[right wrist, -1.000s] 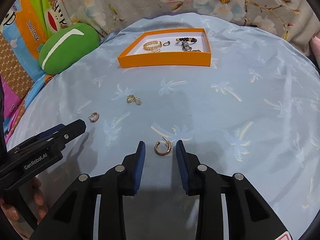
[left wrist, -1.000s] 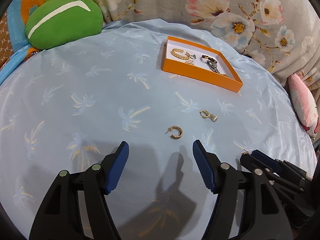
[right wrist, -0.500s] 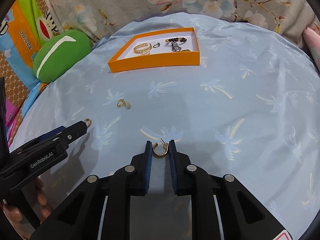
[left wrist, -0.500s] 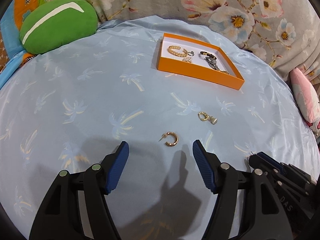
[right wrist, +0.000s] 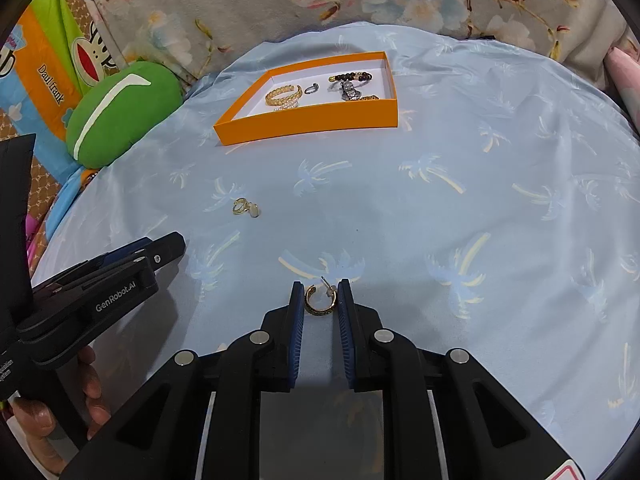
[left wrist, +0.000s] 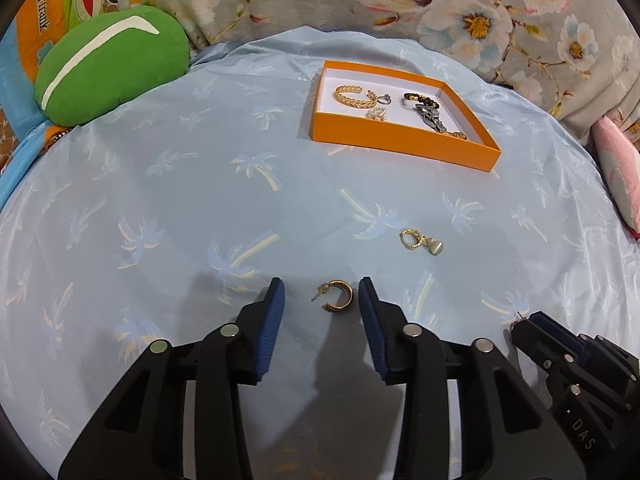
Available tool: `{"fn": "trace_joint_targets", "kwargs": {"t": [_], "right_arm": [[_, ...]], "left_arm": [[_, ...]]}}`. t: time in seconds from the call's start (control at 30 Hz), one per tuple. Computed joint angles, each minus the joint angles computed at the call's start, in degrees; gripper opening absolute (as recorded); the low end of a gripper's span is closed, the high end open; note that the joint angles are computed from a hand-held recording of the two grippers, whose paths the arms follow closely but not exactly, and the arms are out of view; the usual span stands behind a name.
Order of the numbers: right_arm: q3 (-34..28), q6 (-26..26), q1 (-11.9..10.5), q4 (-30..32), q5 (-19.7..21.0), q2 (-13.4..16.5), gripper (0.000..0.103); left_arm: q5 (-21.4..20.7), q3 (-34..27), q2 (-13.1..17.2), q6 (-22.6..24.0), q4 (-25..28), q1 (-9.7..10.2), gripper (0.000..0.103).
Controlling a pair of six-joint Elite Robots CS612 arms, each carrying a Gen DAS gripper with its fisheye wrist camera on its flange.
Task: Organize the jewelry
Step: 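Grasp a gold hoop earring with the right tool while the left tool grasps another hoop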
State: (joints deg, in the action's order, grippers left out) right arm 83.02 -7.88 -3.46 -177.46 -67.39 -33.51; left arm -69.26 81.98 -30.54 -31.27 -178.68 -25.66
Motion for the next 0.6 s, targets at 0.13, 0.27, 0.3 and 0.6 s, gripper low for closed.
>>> {"fn": "trace_joint_targets", "kwargs": {"t": [0.13, 0.27, 0.3, 0.6], "right_arm": [[0.0, 0.0, 0.0, 0.0, 0.0, 0.0, 0.016], [0.0, 0.0, 0.0, 0.0, 0.0, 0.0, 0.016], [0.0, 0.0, 0.0, 0.0, 0.0, 0.0, 0.016], [-0.1, 0.1, -0.1, 0.1, 0.4, 0.1, 0.016]], "left_arm": [[0.5, -0.1, 0.0, 0.7, 0.5, -0.17, 0.030], [1.0, -0.4, 0.1, 1.8, 1.3, -0.38, 0.026], [1.1, -0.6, 0.1, 2.4, 1.5, -0.48, 0.026], [3.1, -1.6, 0.3, 4.8, 3.9, -1.18, 0.027]]}}
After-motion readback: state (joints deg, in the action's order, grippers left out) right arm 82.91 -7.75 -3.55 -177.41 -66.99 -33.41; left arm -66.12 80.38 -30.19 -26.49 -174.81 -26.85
